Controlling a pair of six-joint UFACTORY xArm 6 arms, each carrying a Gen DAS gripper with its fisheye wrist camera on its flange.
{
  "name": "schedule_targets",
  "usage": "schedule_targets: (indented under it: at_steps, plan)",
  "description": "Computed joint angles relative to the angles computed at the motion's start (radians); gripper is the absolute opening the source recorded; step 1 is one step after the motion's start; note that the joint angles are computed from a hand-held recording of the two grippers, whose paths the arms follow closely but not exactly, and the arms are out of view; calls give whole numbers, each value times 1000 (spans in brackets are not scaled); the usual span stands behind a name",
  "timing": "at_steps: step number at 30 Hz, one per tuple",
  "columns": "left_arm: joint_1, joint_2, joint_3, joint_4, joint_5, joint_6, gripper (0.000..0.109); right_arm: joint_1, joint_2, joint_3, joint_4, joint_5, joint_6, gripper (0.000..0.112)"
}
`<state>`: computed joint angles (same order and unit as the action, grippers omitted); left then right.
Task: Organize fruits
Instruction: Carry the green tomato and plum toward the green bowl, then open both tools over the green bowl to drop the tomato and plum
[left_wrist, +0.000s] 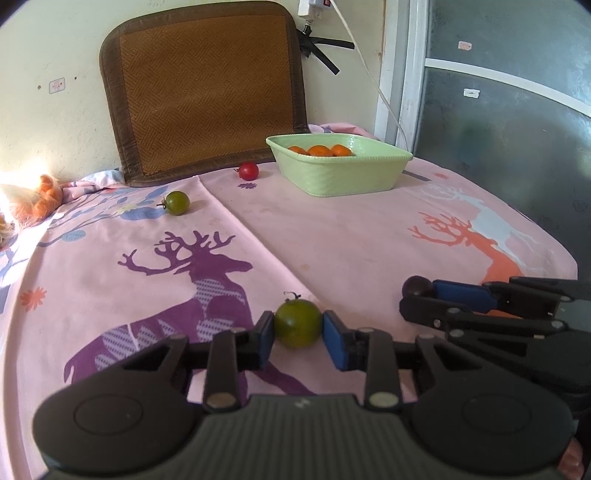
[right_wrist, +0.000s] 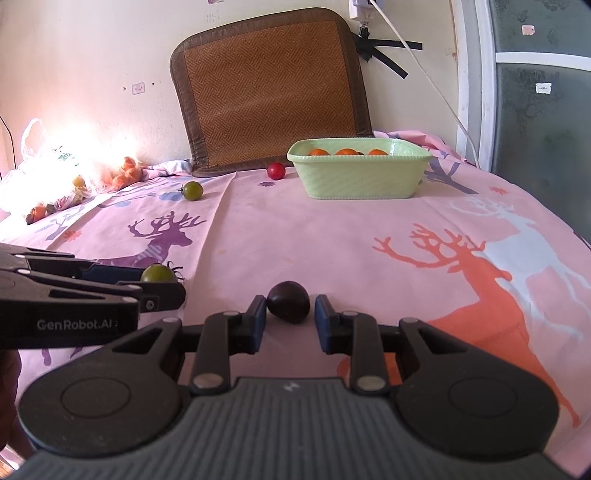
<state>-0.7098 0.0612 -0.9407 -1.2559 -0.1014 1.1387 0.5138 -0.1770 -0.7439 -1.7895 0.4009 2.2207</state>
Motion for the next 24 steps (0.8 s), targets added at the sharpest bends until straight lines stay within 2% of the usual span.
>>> schedule_targets:
  at_steps: [2, 7, 11, 19, 21, 24]
  plan:
    - [6, -3, 5, 46, 12, -45, 29, 7, -2, 2, -11, 11, 1, 27]
    - [19, 6, -34, 106, 42, -86, 29, -8, -10, 4, -54, 9, 62, 27]
    - [42, 47, -105, 272, 71, -218, 29, -37, -16, -7, -114, 10, 108, 27]
    - [81, 242, -395, 616, 140, -482, 29, -151, 21, -105, -285, -15, 191, 27]
    - [93, 314, -496, 730, 176, -584, 29, -190, 48, -150, -339, -34, 228, 27]
    - [105, 433, -675, 772, 258, -627, 29, -255, 115, -235, -384, -87, 274, 27]
